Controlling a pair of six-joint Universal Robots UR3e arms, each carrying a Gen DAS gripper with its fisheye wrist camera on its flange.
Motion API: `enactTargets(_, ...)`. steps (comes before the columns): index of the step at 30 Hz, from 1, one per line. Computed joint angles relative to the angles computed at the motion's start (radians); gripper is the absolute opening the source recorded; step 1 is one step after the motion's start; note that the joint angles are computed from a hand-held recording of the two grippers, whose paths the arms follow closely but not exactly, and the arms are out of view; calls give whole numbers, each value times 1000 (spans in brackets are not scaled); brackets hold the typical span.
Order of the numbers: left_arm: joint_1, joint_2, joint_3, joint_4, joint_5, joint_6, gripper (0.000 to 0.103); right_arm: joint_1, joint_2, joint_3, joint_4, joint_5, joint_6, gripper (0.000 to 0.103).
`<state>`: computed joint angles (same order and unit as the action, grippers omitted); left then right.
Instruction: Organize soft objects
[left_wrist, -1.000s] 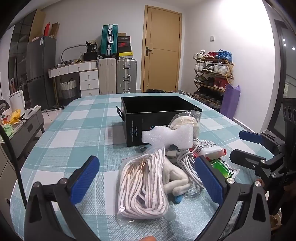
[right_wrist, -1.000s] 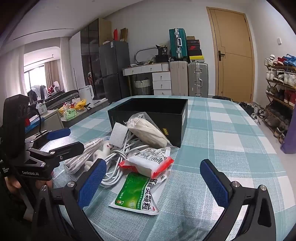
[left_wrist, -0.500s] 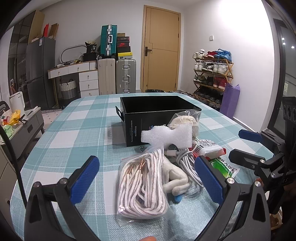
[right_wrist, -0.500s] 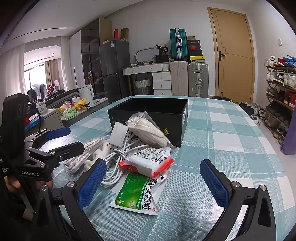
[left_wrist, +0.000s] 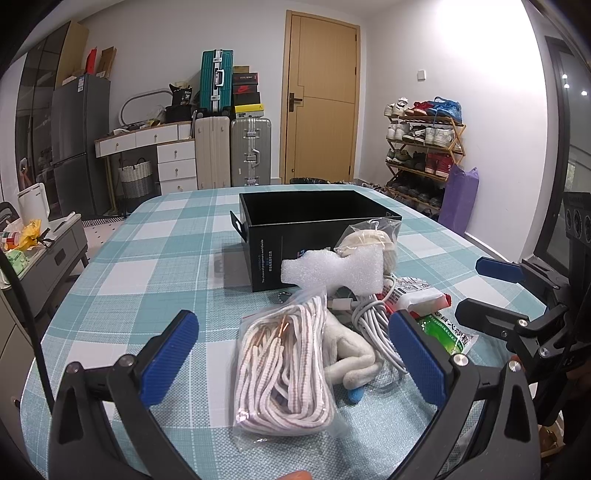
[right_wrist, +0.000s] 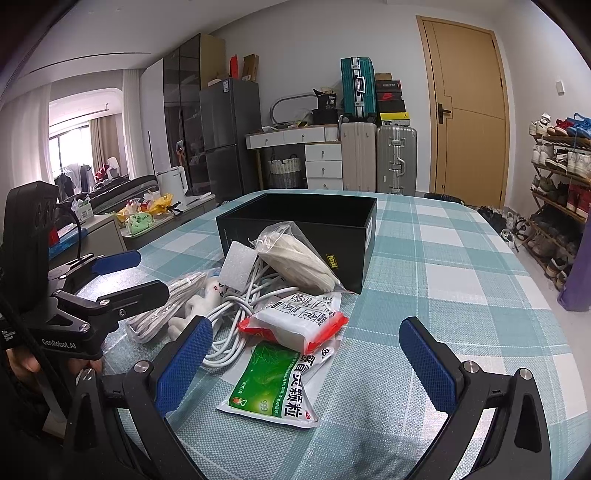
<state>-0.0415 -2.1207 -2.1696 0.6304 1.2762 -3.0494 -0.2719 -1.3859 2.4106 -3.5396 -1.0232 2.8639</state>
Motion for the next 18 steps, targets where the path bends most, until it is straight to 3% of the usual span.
enactTargets(18, -5, 17, 3, -19, 3, 0, 103, 3, -7, 2, 3, -5, -2, 103)
